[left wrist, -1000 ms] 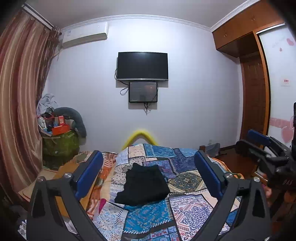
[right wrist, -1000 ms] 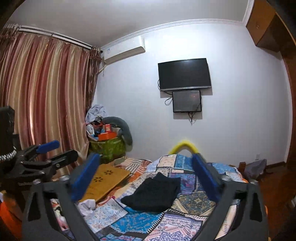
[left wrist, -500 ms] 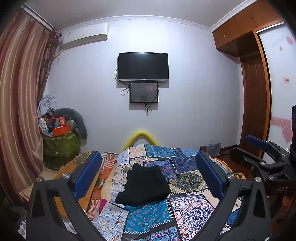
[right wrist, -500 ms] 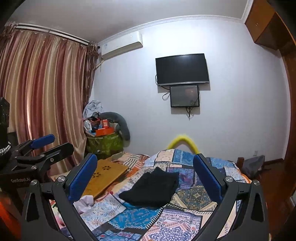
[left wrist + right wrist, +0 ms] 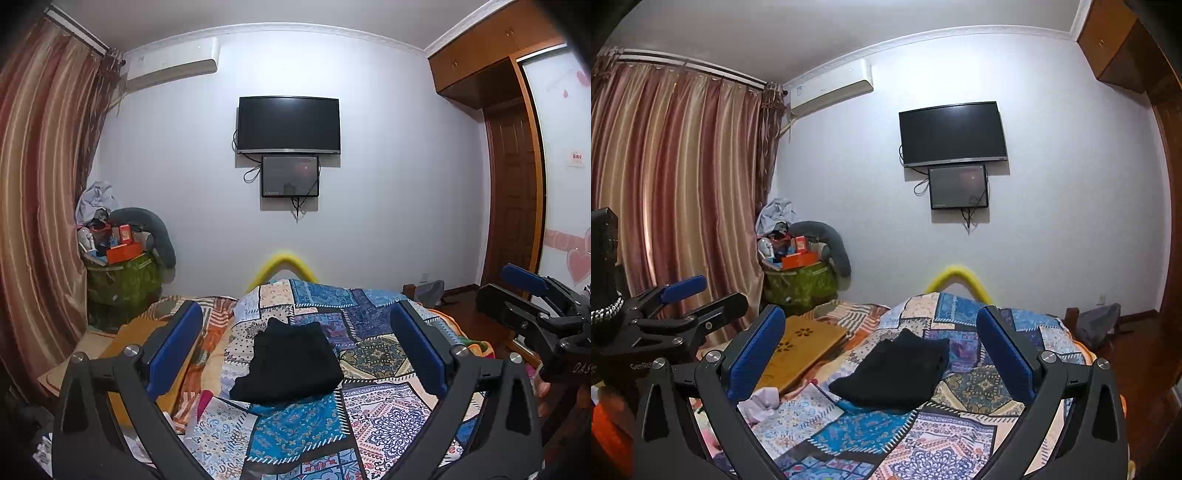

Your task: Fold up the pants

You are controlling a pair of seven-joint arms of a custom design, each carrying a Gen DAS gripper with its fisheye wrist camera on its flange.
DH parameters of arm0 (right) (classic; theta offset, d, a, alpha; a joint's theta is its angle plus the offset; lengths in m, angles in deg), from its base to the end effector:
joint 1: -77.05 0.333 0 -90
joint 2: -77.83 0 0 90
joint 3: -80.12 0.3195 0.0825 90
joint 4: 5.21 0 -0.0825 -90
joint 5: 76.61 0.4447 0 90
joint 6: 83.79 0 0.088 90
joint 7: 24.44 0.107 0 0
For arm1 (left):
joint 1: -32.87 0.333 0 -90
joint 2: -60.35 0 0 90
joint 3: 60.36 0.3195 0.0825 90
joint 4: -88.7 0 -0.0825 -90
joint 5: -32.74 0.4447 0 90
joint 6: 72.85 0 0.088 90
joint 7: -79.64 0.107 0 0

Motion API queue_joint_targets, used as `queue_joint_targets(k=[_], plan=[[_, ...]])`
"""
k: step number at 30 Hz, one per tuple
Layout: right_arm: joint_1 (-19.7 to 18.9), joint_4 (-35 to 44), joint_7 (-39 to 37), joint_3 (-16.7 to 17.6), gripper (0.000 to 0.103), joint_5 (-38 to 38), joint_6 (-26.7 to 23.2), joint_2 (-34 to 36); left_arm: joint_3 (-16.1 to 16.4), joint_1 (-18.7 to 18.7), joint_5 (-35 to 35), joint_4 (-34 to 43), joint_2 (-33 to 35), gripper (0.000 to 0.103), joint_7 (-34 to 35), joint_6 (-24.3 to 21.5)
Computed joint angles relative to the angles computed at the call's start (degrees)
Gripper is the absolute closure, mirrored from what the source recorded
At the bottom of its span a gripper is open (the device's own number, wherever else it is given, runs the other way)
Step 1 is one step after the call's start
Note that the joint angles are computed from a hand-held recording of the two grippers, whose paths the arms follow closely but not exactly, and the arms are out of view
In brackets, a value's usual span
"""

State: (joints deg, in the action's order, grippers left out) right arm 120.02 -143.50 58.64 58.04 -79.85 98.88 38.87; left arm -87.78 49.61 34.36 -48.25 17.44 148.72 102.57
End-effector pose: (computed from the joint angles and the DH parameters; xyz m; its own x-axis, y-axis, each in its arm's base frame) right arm 0.4377 0.1177 0.6921 0.4555 -0.8880 -0.0637 -0.1604 -0.0115 -0.9870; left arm 0.4250 -0.1540 0.6999 -0.0001 -0.9999 0.0107 -0.1967 -0.0105 -0.9804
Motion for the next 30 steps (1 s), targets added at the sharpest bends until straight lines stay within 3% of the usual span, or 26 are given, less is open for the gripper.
queue_joint_targets(k=[30], plan=[[-1.6,0.1,0.1,1.1,0.0,2.3,-1.7,0.2,1.1,-1.3,0.2,-0.2,1.5,0.0,0.3,-0.1]])
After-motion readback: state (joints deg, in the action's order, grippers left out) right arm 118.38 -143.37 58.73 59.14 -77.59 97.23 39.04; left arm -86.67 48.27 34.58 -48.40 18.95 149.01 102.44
